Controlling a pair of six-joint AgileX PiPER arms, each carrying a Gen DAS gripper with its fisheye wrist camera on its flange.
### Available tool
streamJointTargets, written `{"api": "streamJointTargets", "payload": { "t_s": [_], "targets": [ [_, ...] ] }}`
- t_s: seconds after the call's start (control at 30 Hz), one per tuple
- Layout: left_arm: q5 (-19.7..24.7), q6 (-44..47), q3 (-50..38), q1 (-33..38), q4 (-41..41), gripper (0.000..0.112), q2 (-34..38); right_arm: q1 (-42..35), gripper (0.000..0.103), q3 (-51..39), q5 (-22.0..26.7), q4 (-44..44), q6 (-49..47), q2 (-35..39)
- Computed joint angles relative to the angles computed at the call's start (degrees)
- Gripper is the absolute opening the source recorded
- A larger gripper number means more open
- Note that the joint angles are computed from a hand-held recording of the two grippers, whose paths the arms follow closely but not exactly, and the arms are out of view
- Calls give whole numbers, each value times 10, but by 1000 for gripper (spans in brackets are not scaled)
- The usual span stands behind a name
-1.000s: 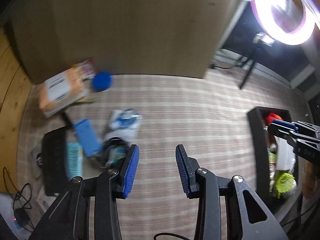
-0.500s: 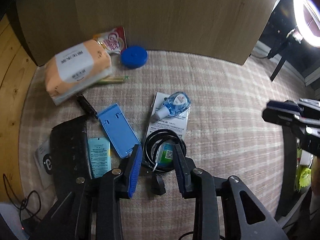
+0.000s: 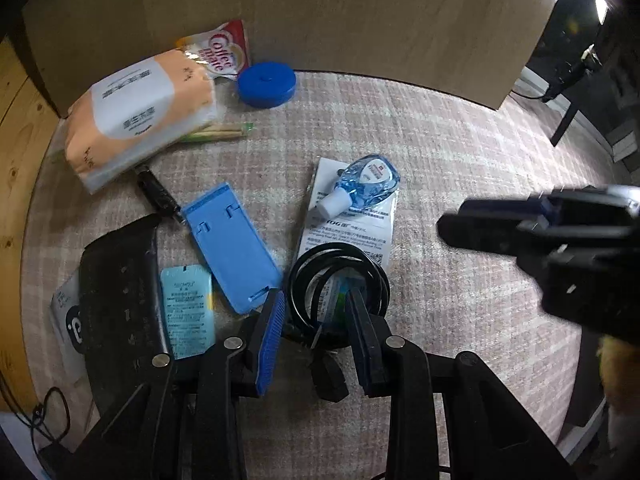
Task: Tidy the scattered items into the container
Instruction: 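Move both tools back to the floor and grasp the black cable coil with the left gripper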
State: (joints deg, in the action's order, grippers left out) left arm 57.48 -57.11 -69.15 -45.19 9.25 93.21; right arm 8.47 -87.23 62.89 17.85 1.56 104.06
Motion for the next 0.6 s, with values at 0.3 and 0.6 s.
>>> {"api": "streamJointTargets", "payload": {
  "t_s": [0.3, 0.6],
  "targets": [
    [-21, -68, 71, -32, 17, 34, -59, 21, 25, 25, -23, 46, 20, 19],
    [-52, -96, 108, -67, -4, 33, -66, 59, 25, -28, -11, 4, 47, 58]
  ]
}}
